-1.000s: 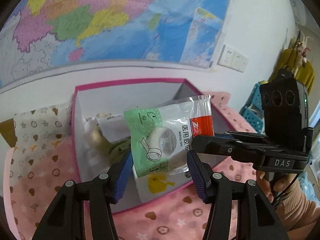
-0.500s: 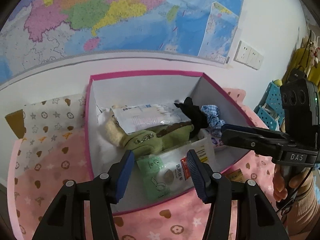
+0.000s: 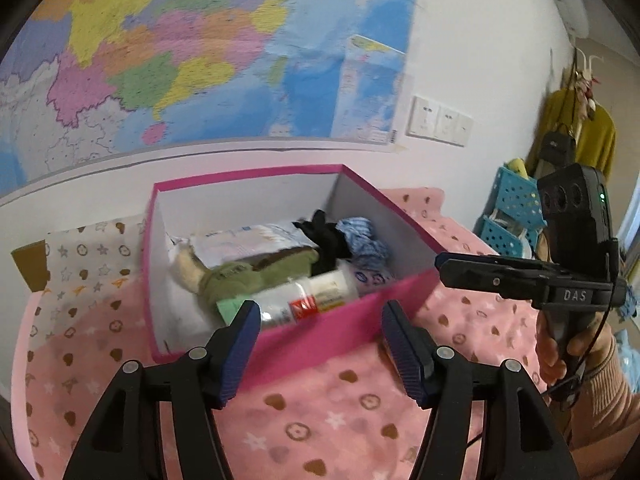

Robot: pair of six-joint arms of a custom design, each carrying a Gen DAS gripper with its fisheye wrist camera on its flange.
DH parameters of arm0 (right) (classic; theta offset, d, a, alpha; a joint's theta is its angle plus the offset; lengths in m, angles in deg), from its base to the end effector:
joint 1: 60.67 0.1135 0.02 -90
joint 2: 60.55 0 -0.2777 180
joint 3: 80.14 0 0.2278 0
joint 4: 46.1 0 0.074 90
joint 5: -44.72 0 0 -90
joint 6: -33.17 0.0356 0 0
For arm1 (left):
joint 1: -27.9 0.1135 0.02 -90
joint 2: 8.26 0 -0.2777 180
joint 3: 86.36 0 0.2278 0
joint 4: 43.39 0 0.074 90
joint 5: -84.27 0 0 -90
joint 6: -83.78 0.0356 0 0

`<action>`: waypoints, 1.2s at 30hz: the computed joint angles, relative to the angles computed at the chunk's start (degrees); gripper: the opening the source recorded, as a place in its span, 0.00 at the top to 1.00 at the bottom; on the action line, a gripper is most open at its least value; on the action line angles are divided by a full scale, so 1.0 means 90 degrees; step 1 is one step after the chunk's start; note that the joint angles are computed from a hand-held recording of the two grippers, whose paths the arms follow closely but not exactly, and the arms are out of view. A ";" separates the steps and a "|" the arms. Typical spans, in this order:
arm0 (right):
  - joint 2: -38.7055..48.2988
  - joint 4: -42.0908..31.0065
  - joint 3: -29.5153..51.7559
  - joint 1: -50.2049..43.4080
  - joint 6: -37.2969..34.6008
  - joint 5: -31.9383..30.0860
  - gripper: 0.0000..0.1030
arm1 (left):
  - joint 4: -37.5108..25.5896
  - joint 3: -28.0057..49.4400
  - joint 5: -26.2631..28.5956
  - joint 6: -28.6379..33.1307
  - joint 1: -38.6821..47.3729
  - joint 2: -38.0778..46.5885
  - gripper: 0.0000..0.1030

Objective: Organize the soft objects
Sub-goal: 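Move the right gripper down to the tan tissue packet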

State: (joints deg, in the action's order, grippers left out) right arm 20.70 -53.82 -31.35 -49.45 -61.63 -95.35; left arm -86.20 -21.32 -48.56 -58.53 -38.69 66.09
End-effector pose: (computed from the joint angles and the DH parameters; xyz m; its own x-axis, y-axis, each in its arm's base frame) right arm 0.2340 0.0742 0.2032 -0.5721 -0.1682 -0.8027 -0.7501 0.5033 0.4291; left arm 0.1141 -0.2027 0.2650 -0.5931 -0.0909 -0.8000 0.0619 0.9855 -0.1578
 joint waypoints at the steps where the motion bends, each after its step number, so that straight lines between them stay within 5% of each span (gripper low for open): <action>1: -0.0043 -0.0055 -0.0091 -0.0118 -0.0094 -0.0050 0.51 | -0.0008 0.0027 -0.0025 -0.0082 -0.0089 0.0083 0.37; 21: 0.1688 0.0443 -0.0937 -0.0893 -0.0567 0.0161 0.51 | 0.0941 -0.0135 0.0865 -0.0491 -0.0387 0.1210 0.37; 31: 0.1441 0.0681 -0.1335 0.0732 -0.0527 0.0110 0.51 | 0.1188 -0.0991 0.1168 -0.1196 -0.0211 0.0764 0.37; 36: 0.0942 0.0289 -0.1276 0.0053 -0.0749 -0.0084 0.51 | 0.1727 -0.1224 0.1384 -0.1138 -0.0192 0.0830 0.38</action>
State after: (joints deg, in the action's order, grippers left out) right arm 29.18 -51.22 -42.84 -48.97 -68.37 -96.10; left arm -70.66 -32.33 -36.10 -68.77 -40.41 73.56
